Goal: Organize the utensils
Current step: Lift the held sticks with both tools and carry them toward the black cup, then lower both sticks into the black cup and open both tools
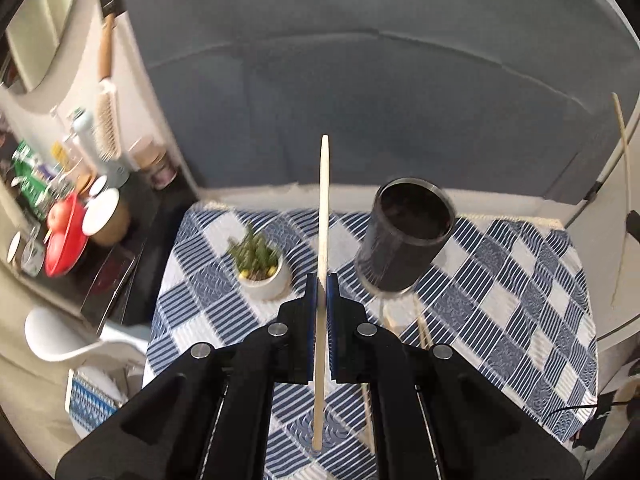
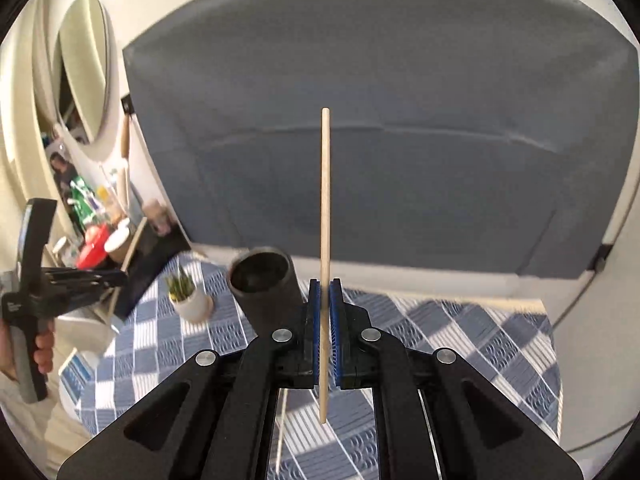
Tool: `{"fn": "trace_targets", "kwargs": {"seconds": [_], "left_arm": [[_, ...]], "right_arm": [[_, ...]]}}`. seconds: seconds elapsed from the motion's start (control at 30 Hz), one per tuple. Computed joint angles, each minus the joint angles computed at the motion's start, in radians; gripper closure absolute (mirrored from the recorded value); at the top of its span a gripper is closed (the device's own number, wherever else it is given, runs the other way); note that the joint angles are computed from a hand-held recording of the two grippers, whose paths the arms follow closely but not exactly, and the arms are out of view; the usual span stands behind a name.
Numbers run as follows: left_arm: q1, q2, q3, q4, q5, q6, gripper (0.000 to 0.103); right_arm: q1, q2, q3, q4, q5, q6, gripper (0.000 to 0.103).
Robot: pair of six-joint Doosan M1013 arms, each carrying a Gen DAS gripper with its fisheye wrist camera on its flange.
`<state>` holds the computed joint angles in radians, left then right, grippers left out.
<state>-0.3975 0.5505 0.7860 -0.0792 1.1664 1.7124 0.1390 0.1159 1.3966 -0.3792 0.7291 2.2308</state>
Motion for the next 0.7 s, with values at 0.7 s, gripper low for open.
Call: {"fn": "trace_targets", "kwargs": {"seconds": [0.7], "left_arm": [[0.015, 0.421, -0.715, -0.408, 0.251, 0.091, 0.098]], "right_arm": [[-0.05, 0.173, -0.128, 0.313, -0.188, -0.284, 0.098]]}}
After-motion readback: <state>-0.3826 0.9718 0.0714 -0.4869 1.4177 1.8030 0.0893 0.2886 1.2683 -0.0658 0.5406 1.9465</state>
